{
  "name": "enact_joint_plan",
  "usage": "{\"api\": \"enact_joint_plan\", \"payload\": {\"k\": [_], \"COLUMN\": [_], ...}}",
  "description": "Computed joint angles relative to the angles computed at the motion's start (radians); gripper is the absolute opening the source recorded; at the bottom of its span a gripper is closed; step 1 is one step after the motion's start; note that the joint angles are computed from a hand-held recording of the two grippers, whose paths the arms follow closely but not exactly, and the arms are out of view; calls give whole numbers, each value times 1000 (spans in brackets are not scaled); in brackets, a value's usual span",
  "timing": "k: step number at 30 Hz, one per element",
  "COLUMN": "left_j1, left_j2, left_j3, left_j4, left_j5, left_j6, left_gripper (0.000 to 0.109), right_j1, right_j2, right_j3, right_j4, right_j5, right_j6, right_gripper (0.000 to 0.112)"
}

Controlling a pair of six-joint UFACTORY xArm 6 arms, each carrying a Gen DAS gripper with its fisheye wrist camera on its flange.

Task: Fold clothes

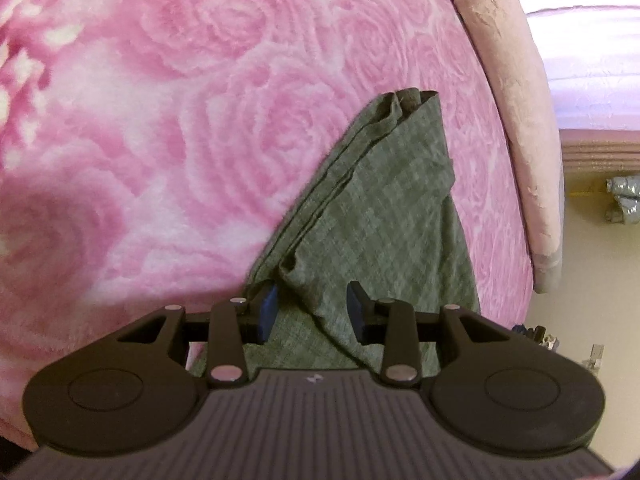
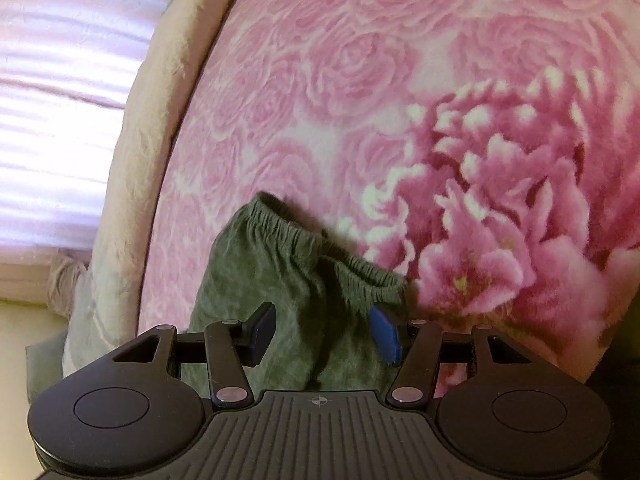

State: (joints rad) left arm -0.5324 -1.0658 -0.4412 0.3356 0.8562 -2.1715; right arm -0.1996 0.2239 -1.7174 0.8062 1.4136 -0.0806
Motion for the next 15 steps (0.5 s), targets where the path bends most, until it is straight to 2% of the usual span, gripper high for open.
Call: {"api": "enact_joint_plan", "payload": {"k": [10,13,14,15], "left_j1": [32,34,35,36], "left_j2": [-2,-4,-5,-8], "left_j3": [4,13,17,19], "left_j4": [-12,-23,-24,-24], "left_j5": [-22,-31,-36,-37], "left_j6": [55,71,78,91], "left_gripper": [30,25,13,1], "right_j1": [13,23,27,29], "right_j2": [19,38,44,52], "right_j3": [-11,-21,-26,-32], "right_j4": [54,54,47,48], "right_j5": [-48,-56,-59,-56], "right_j6": [-20,-31,-27,-27], "right_gripper": [57,57,51,27]}}
